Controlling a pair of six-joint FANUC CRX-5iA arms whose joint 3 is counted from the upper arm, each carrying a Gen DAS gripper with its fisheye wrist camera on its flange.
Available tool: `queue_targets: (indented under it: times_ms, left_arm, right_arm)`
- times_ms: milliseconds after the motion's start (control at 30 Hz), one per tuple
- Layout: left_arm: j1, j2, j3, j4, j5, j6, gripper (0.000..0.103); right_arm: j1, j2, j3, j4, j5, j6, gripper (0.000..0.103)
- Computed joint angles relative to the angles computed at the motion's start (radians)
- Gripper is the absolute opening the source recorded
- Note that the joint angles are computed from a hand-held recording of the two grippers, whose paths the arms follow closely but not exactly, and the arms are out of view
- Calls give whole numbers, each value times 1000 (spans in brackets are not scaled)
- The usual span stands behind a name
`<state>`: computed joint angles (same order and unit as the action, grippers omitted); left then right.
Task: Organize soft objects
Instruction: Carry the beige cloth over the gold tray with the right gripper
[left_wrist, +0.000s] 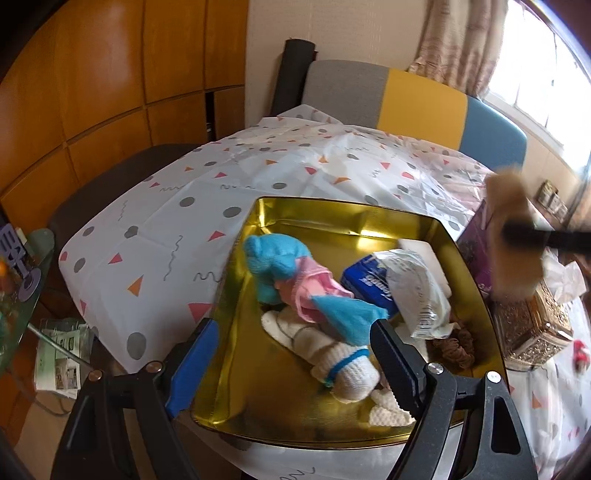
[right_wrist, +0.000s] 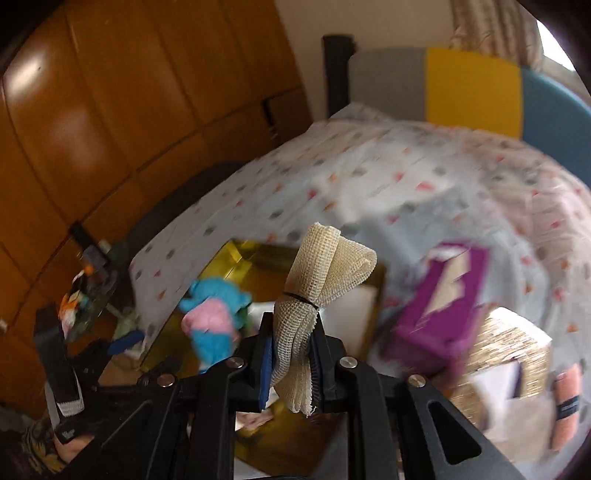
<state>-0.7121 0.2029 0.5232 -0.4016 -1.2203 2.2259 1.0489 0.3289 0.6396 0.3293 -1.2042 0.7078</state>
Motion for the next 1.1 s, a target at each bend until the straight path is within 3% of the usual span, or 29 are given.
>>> queue_targets:
  times_ms: [167,367,767,1100]
  left_arm:
    - [2,-8,-8,-18,-11,18,85]
    - [-2,-14,-13,-29,-11,26,86]
    - [-27,-27,-15,-69,-8,33,86]
    - [-44,-32,-14,-80,-6,19,86]
  right_arm:
    - [5,54,11,-126,27,22,16]
    - [14,93,22,-171,46,23,16]
    - [20,129,32,-162,10,-11,16]
    - [31,171,52,-90,-88,-82,16]
